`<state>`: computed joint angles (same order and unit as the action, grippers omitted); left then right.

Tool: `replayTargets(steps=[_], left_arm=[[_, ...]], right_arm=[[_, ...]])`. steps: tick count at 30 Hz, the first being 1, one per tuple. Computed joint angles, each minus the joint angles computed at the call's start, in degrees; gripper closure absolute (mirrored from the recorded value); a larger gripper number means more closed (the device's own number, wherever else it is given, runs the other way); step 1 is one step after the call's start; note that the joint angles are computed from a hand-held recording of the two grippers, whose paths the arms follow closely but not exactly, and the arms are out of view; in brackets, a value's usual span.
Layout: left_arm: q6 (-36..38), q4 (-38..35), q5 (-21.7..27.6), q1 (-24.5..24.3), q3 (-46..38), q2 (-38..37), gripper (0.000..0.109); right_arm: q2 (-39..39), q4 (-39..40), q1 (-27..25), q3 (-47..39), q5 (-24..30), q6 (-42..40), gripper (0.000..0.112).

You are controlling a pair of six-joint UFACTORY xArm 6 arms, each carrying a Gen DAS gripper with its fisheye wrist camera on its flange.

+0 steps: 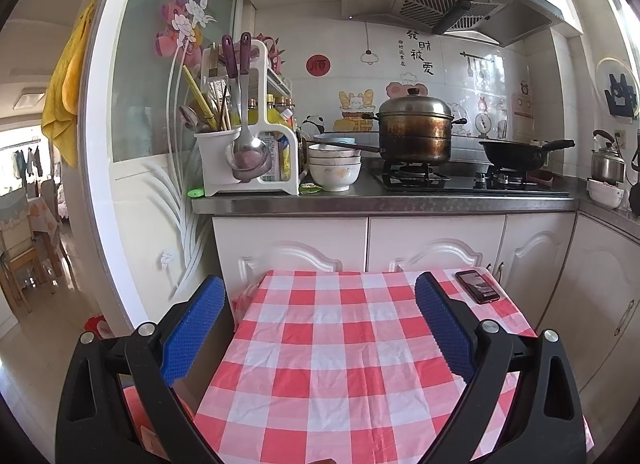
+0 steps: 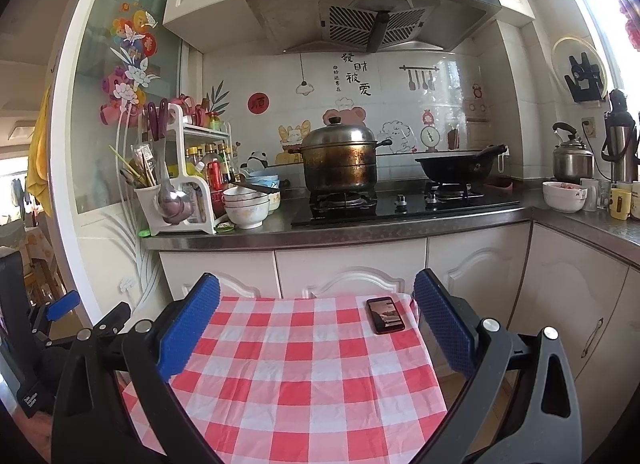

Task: Collect trash

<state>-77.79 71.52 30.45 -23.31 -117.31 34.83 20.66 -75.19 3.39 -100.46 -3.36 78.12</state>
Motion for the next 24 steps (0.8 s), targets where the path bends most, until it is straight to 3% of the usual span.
replayTargets(steps=[7,15,19,24], left_arm=[[-0.63,0.96,0.09,-0.33,0.25,-0.39,0.013],[-0.40,0.48,0.01,-0.31,0.52,-0.56,0.013],[0.46,-0.61,0.02,-0.06,0.19,-0.11,0.013],[2.09,-3.19,0.09,0.45,-1.43,1.74,0.013]], right_arm=[[-0.89,-9.77,-0.55,-0.83,0.42,10.31,0.014],[-1.28,-9.84,-0.49,-0.18,0.54,9.96,0.014],[-0.38,-5.19,-0.37,-0.21,0.43,4.95,0.014],[1.35,7.17,0.15,0.39,0.35,-7.51,0.014]])
